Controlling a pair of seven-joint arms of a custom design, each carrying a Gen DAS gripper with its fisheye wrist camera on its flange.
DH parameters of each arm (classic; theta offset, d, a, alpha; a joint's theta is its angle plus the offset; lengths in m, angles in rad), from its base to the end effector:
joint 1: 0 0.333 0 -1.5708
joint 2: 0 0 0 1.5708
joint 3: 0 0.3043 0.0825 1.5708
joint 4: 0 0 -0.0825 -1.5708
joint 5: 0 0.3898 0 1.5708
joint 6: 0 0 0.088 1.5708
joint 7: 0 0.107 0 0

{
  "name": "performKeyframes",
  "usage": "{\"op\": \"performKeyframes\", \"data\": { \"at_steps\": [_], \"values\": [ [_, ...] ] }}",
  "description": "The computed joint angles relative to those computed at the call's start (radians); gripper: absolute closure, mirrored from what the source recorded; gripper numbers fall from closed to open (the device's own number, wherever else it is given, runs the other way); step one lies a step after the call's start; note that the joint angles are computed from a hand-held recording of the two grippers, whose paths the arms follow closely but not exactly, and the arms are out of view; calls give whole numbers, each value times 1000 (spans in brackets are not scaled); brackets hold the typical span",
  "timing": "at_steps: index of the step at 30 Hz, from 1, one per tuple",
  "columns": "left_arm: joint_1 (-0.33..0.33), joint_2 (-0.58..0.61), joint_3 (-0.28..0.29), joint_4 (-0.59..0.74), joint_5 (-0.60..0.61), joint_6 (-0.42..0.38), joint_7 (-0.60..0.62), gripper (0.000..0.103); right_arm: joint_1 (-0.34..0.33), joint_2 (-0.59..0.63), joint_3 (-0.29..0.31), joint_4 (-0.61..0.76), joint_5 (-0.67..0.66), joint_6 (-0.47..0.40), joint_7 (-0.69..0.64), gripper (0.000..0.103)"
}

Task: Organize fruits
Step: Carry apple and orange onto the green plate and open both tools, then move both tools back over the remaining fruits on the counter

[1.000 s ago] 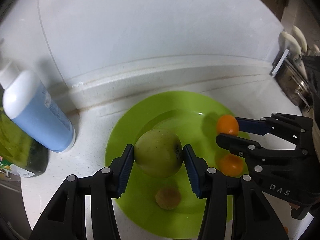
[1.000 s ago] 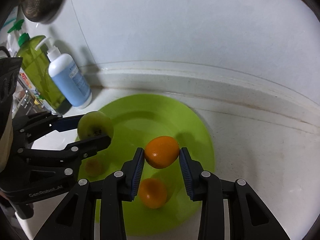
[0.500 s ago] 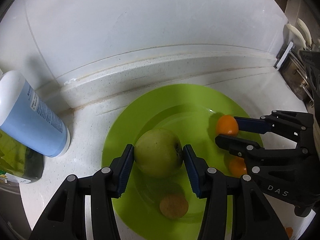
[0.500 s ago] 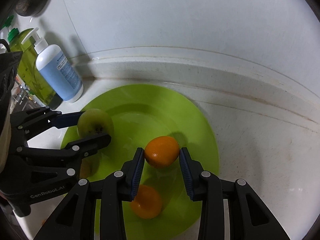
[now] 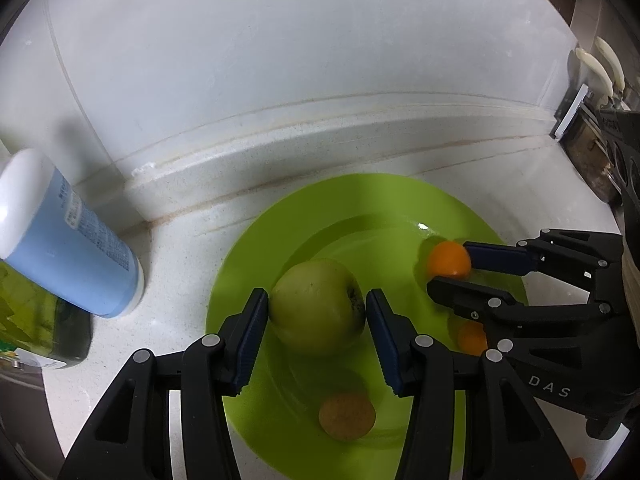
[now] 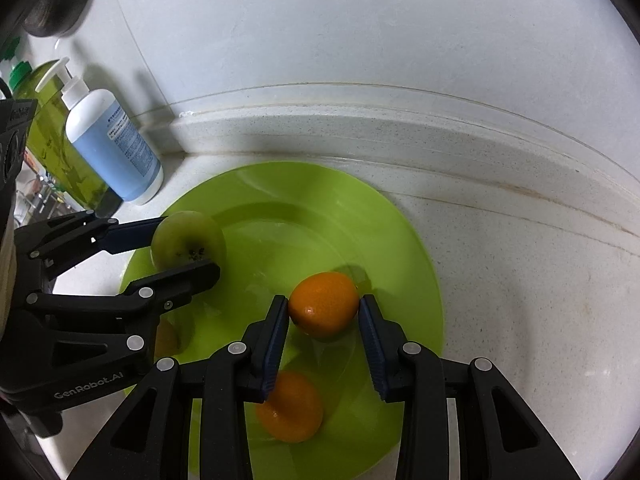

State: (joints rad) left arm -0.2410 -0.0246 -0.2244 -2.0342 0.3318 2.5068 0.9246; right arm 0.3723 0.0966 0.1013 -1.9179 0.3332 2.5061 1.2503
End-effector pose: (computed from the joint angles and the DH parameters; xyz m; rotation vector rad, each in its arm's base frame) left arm 0.5269 -0.2682 0.4955 -1.8814 1.9562 -0.5818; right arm 0.5597 0.2822 0.4822 -2.2769 1.2430 -0.1494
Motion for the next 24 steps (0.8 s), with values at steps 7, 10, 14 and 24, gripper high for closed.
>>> {"op": "performKeyframes", "data": {
  "at_steps": [7,10,14,24],
  "values": [
    [-3,-117,-10,-65,103,11,-99,45,3,-68,5,-63,2,59,4,59],
    [-9,-196,-18,-113,141,26,-145,40,1,-134,11,-120,6,99,15,59],
    [-18,-309,-38,-183,195,29,-200,38,-6,-259,21,-223,41,159,0,51],
    [-71,-559,-110,-321,257,-65,-355,29,-19,-553,87,-453,41,252,35,35]
  ]
}}
